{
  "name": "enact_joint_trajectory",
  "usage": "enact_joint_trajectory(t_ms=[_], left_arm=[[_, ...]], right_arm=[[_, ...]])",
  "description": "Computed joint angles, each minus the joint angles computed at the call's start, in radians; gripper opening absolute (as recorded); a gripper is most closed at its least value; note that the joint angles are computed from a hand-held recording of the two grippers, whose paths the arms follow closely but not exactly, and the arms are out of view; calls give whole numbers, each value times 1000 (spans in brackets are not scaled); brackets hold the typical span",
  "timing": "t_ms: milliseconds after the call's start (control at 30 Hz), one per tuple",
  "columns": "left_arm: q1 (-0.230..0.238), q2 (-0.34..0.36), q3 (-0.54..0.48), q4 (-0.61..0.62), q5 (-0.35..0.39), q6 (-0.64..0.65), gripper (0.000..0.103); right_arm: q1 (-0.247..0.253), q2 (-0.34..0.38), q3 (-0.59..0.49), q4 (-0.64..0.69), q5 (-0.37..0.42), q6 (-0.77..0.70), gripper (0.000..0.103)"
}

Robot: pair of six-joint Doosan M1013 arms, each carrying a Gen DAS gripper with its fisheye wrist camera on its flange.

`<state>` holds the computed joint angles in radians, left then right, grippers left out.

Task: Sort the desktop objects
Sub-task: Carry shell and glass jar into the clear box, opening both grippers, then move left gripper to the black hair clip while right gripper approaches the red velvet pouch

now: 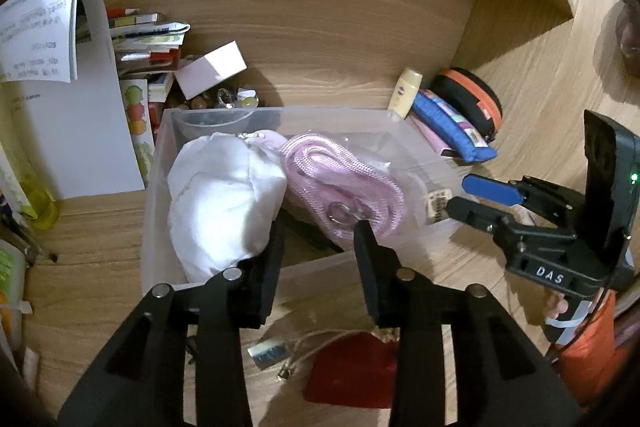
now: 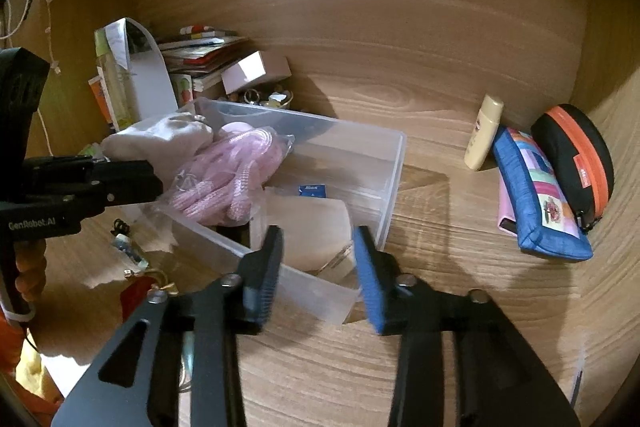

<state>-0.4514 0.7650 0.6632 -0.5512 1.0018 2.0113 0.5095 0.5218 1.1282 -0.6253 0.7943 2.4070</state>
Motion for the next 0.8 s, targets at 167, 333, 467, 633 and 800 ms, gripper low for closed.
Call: enact_joint_trajectory(t_ms=[167, 333, 467, 633, 800], left_arm=[[2, -39, 58, -27, -38, 30, 56], [7, -84, 126, -55, -81, 67, 68], [13, -124, 191, -57, -140, 90, 77], [24, -158, 249, 4, -202, 49, 93], [34, -170, 277, 83, -205, -3, 94]], right_arm=[[15, -13, 13, -30, -1, 15, 53], [28, -25, 28, -20, -15, 10, 69], [41, -30, 36, -18, -32, -4, 74], [59, -18, 23, -9, -20, -42, 81], [68, -2, 8, 33, 0, -82, 83]])
